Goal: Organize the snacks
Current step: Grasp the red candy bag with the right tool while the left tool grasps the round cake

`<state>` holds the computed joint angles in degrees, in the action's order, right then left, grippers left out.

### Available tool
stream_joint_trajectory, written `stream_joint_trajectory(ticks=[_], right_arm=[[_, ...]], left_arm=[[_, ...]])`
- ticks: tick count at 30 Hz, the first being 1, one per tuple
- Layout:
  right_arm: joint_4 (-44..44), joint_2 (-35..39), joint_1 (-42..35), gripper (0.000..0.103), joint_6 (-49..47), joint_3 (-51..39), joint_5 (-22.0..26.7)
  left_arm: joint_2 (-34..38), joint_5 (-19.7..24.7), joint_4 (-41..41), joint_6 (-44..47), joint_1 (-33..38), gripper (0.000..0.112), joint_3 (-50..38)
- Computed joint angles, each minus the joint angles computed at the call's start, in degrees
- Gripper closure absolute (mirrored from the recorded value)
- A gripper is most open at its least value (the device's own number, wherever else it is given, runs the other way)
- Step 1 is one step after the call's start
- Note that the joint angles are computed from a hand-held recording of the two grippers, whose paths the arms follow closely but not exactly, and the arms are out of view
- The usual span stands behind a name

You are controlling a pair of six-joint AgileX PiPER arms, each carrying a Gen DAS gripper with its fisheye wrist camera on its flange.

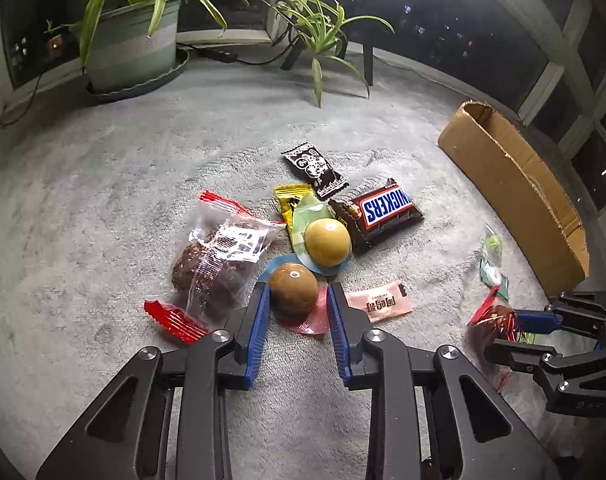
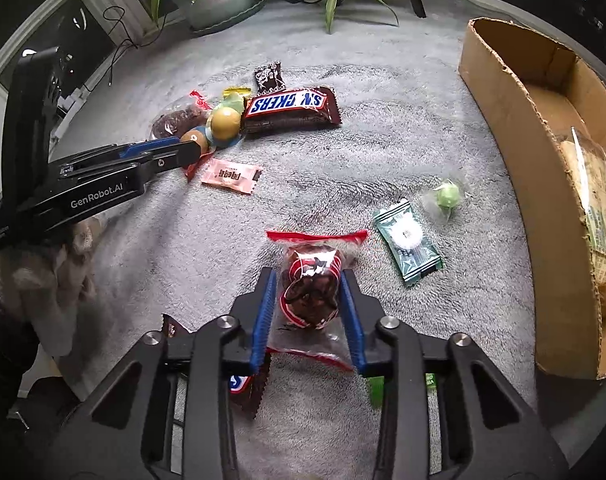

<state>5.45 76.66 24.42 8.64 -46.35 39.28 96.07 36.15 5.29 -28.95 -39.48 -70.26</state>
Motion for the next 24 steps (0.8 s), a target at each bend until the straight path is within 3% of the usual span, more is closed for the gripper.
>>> stream_joint_trajectory(ticks=[7,13,15,17,21,24], right_arm=[[1.21,-0.58,-0.25,0.073,-0.96,0.42,-0.57],[0.89,-0.58,0.22,0.073,-0.80,0.31,-0.14],[0.78,-0.64,0.49,0.073,-0.60,0.32,-0.15],[0.74,-0.60,0.66,0.073,-0.53,0.36,-0.35],[0.23,-0.46,0.80,0.073,-0.20,0.17,-0.56],[0.57,-0.59,0.57,0.073,-0.39,0.36,-0.58]], left_arm=[[-0.83,-0.26,0.07,-0.02,-0.09,0.092,0.63],[-0.29,-0.25,0.93,-0.99,-0.36,0.090,0.28],[0.37,0.83,2.43,-2.50,-0.73,0.076,-0.52],[1.49,1.49,3.00,-2.90,-0.81,0.073,-1.18],[2.40,0.91,5.79,-4.47,-1.44,0.073,-1.67],[2.55,0.28,6.44,-5.28,-1.42,0.080,-1.57]])
